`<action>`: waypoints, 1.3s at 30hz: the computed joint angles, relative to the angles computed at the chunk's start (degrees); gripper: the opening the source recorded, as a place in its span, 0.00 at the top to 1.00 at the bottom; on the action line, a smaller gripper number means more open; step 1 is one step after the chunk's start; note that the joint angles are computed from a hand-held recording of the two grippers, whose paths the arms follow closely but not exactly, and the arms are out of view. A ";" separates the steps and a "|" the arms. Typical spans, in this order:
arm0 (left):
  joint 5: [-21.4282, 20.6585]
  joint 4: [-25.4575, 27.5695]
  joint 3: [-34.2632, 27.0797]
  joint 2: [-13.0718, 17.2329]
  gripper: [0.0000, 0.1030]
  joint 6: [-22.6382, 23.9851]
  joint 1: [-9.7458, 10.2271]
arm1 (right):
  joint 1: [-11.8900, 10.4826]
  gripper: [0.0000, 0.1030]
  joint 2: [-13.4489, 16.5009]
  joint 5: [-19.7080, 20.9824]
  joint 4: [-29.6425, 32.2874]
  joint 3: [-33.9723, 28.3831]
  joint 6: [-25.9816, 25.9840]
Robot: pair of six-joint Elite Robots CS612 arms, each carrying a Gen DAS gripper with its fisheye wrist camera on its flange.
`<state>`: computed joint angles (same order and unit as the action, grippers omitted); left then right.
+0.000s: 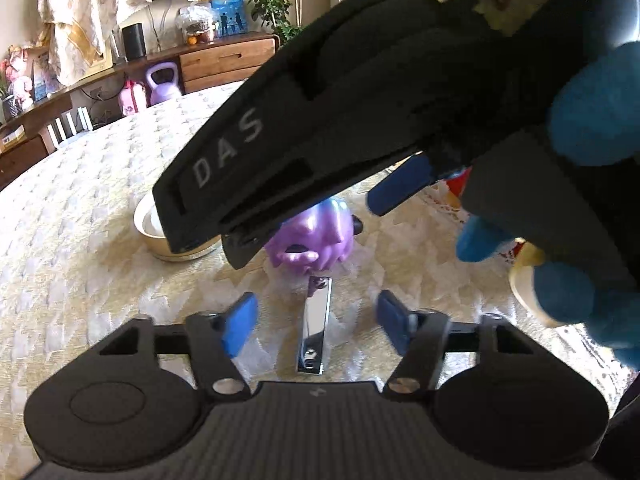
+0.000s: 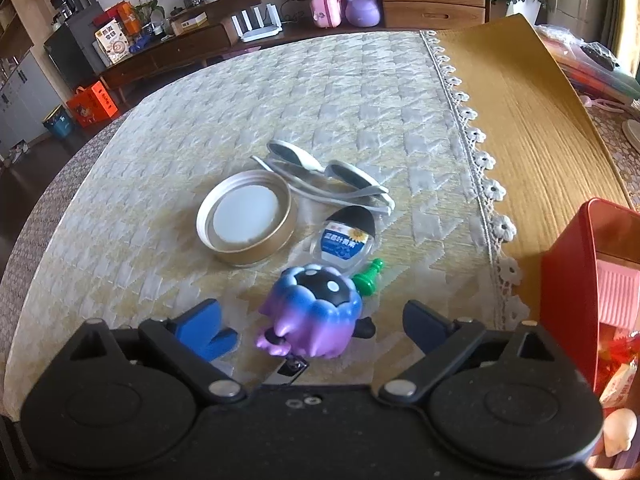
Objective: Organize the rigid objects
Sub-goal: 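Grasp the silver nail clipper with the left tool while the right tool grasps the purple ball toy, then carry the nail clipper and purple ball toy with both tools into the red tin box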
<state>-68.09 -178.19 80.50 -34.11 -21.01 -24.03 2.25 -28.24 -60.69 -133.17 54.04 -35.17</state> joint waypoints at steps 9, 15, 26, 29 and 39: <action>0.11 1.65 0.20 -0.73 0.70 1.00 -0.45 | -0.11 0.22 0.12 0.58 0.70 -0.08 0.44; -0.11 2.87 0.28 -1.19 0.85 -0.36 -0.31 | -0.15 0.31 -0.16 0.40 -0.19 0.54 0.36; -0.10 5.13 0.40 -1.82 0.89 -2.57 -0.01 | -0.76 0.48 -1.44 1.50 -2.79 2.97 -0.10; -0.22 6.05 0.61 -2.14 0.89 -3.58 -0.11 | -1.10 0.48 -1.97 1.19 -2.81 3.69 -0.28; -0.41 8.14 2.49 -4.08 0.89 -7.35 -0.84 | -3.35 0.48 -4.60 2.91 -5.69 7.78 1.37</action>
